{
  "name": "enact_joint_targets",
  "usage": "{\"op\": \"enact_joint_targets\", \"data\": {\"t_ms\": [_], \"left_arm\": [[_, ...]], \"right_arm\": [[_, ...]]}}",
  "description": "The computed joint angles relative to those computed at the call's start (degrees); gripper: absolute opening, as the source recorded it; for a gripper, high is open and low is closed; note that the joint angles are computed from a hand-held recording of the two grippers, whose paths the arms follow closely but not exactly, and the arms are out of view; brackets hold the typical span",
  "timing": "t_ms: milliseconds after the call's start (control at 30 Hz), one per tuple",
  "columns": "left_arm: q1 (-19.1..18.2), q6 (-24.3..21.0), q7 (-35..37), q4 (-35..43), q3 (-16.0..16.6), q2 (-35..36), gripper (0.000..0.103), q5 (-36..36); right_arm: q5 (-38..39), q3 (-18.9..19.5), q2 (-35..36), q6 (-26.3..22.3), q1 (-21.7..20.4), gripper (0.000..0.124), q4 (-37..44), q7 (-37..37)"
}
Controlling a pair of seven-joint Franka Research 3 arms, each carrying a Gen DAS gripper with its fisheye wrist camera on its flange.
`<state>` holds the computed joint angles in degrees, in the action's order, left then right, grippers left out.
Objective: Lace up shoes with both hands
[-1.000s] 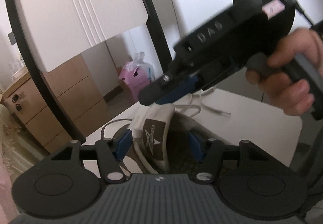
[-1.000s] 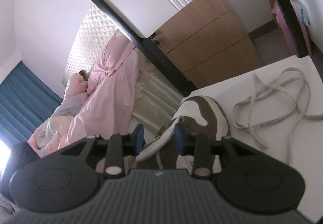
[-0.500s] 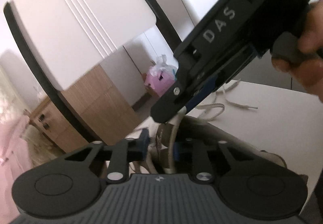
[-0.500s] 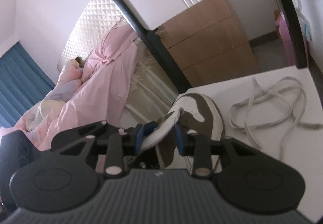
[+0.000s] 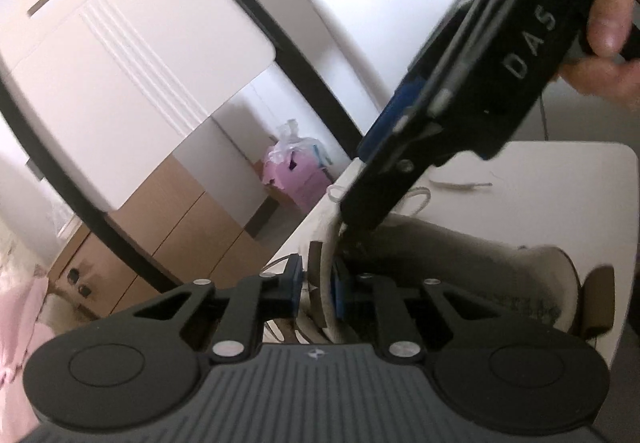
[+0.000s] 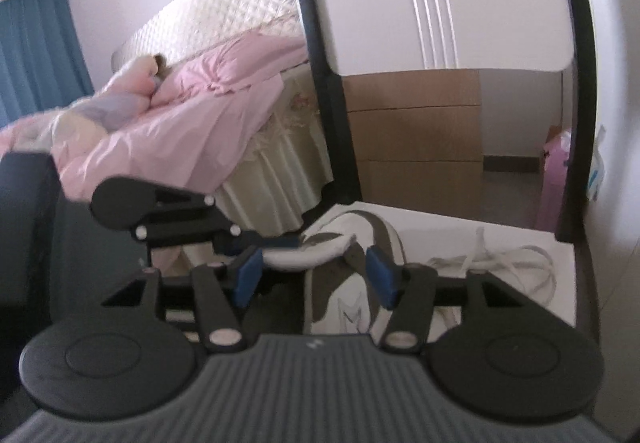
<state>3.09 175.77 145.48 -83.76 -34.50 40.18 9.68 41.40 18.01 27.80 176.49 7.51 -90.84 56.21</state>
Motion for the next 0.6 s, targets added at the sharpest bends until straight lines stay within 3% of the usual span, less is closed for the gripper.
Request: {"op": "enact_joint_targets", "data": {"t_ms": [67, 200, 300, 333, 433, 600], "left_arm": [[1.38, -1.12, 2.2, 0.45, -1.97, 0.66, 0.018, 0.13], [1.39, -2.12, 5.42, 1.06, -2.64, 1.08, 0.018, -0.5], [0.92, -2.0, 6.82, 1.1, -2.29, 1.11, 0.018, -1.03], [0.36, -2.06, 6.85, 1.64, -1.91, 1.44, 0.019, -1.24], [3.07, 1.18, 7.33, -2.82, -3.71, -0.12, 0.021, -1.89], [3.5, 2.57, 5.35, -3.5, -3.99, 0.17, 0.026, 0.11]], "right_arm": [[-4.1, -4.56, -0.62, -0.97, 3.38, 0.058, -0.72, 2.55], [-13.67, -13.67, 0.66, -1.54, 10.78, 0.057, -0.25, 11.42], [-19.77, -19.68, 2.93, -3.3, 15.45, 0.034, 2.0, 18.79], [-20.43, -19.52, 3.43, -3.64, 15.24, 0.03, 2.5, 19.98], [-18.82, -13.44, 4.07, -3.56, 10.47, 0.017, 3.2, 19.14], [-20.34, -11.91, 4.51, -4.02, 9.34, 0.017, 3.93, 19.49]]}}
